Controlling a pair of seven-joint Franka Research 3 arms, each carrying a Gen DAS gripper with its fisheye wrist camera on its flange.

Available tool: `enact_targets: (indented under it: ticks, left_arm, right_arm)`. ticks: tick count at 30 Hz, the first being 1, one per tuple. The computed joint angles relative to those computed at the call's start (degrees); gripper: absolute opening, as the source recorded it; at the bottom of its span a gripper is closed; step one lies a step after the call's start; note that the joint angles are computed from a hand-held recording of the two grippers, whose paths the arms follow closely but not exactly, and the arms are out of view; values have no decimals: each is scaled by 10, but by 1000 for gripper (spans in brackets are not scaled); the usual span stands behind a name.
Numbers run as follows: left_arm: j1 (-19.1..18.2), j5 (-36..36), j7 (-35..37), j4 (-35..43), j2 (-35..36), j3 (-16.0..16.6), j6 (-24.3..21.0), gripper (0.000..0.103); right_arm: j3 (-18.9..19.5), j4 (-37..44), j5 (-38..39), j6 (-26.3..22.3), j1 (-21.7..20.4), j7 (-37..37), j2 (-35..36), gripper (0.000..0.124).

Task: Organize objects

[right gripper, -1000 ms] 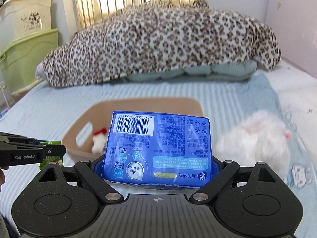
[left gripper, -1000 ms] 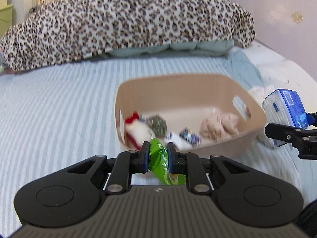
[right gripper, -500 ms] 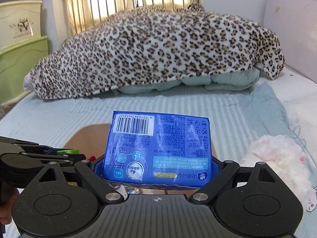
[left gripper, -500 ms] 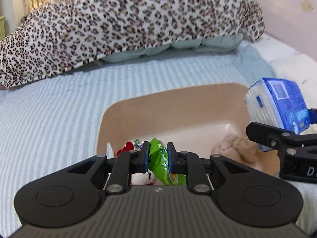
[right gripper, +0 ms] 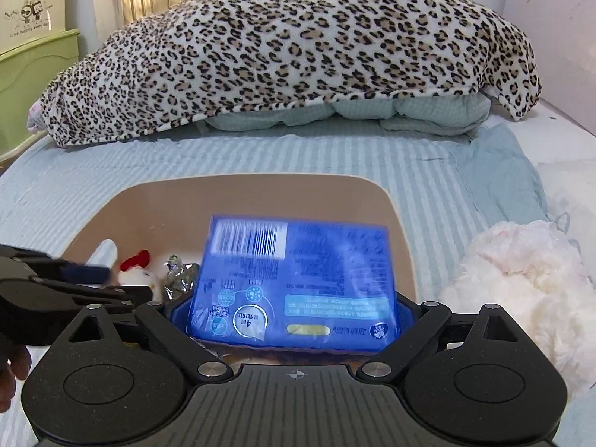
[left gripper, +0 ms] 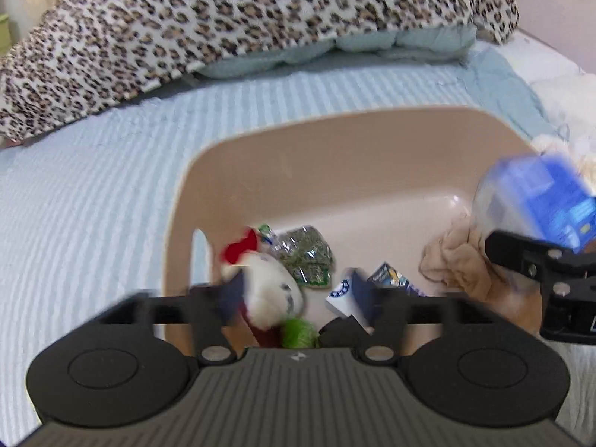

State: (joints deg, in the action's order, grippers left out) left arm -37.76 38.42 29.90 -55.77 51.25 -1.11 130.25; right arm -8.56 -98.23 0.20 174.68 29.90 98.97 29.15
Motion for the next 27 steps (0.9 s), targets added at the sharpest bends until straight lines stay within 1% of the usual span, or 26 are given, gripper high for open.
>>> enact_targets:
  ticks: [1, 2, 5, 8, 10, 12, 13, 15, 17, 19, 21, 22, 25, 27]
  left_arm:
    - [-4, 9, -13, -18, -13, 5, 11, 78]
    - [-5, 15, -20, -35, -26, 6, 19, 79]
    - [-9, 24, -26, -51, -46, 3, 10, 79]
    - [-11, 41, -52, -92, -77, 0, 20, 80]
    - [-10, 50, -73, -125, -101, -5, 30, 80]
    - [-9, 59, -94, -153, -123, -10, 35, 80]
    - [-10, 66, -106, -168, -134, -12, 36, 80]
    - [-12, 79, -126, -194, -155, -17, 32, 80]
    - [-13, 93, -144, -220, -176, -25, 29, 80]
    - [-10, 99, -154, -241, -193, -36, 25, 80]
    - [-11, 113, -167, -266, -213, -44, 23, 80]
    - [-14, 122, -175, -273, -220, -47, 16, 80]
    - [-27, 152, -203, -291, -239, -56, -21, 80]
    - [-24, 160, -218, -311, -256, -68, -21, 80]
  right_arm:
    - [4, -6, 2, 3, -4, -3, -6, 100]
    - [7, -16, 5, 7, -6, -5, -15, 103]
    - [16, -43, 13, 9, -13, -9, -43, 103]
    - [20, -67, 11, 6, -16, -12, -69, 103]
    - [12, -92, 3, 12, -9, -6, -91, 103]
    - [6, -109, -7, 8, -3, 5, -109, 103]
    - [10, -117, -9, 5, -6, 8, -117, 103]
    - [27, -139, -4, 6, -20, 7, -137, 103]
    - [35, -155, -8, 1, -26, 12, -155, 103]
    - [24, -177, -34, 3, -16, 43, -175, 103]
    - [30, -198, -50, 5, -21, 57, -194, 103]
    - [34, -206, -59, 6, -25, 63, -202, 103]
    - [32, -235, -116, 7, -24, 105, -230, 103]
    - [45, -255, -127, 9, -36, 110, -248, 103]
